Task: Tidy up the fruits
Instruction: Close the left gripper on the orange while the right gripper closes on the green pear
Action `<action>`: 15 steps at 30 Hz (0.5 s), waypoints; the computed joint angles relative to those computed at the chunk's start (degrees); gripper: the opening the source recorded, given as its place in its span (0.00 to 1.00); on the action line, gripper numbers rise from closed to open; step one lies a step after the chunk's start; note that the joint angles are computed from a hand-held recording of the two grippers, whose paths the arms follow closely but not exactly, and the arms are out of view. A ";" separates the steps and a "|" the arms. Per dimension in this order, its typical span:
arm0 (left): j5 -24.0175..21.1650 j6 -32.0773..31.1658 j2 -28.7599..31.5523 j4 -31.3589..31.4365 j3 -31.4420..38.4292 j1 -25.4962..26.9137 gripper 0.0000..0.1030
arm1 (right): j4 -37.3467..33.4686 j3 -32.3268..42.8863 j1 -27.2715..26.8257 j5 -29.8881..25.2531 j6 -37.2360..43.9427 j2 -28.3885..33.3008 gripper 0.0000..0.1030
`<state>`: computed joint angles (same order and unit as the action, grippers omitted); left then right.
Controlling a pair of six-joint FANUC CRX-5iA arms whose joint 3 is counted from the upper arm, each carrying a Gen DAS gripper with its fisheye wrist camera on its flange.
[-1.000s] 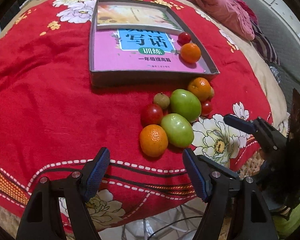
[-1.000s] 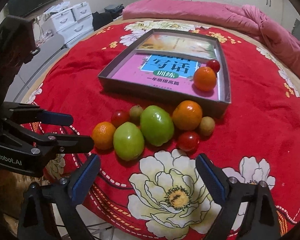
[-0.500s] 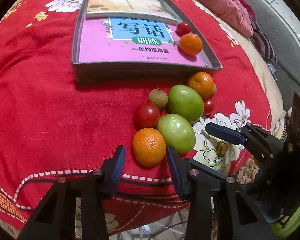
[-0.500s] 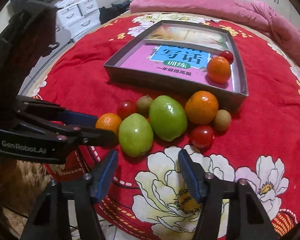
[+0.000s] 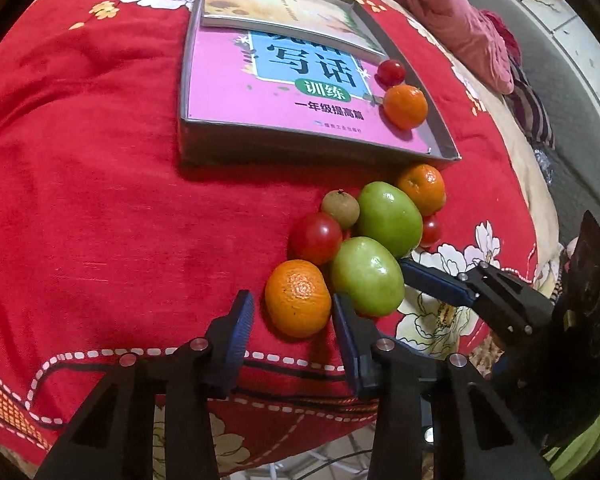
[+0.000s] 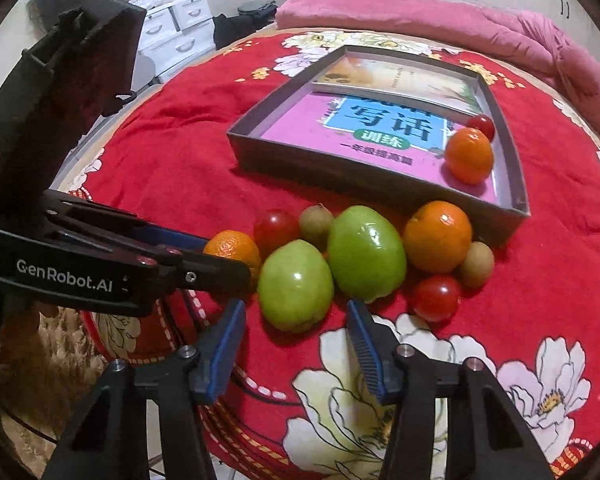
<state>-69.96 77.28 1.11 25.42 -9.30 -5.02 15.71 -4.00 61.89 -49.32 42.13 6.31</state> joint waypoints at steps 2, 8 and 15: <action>-0.03 0.16 0.05 -0.49 0.24 -0.07 0.40 | -0.24 0.69 -0.02 -0.09 0.32 0.76 0.51; -0.25 -0.65 0.10 1.08 -0.36 1.13 0.40 | 2.68 0.84 0.63 -0.31 -0.73 2.16 0.47; -0.86 -1.63 0.50 2.07 -0.51 1.56 0.41 | 4.65 0.04 0.60 0.70 -1.04 2.56 0.41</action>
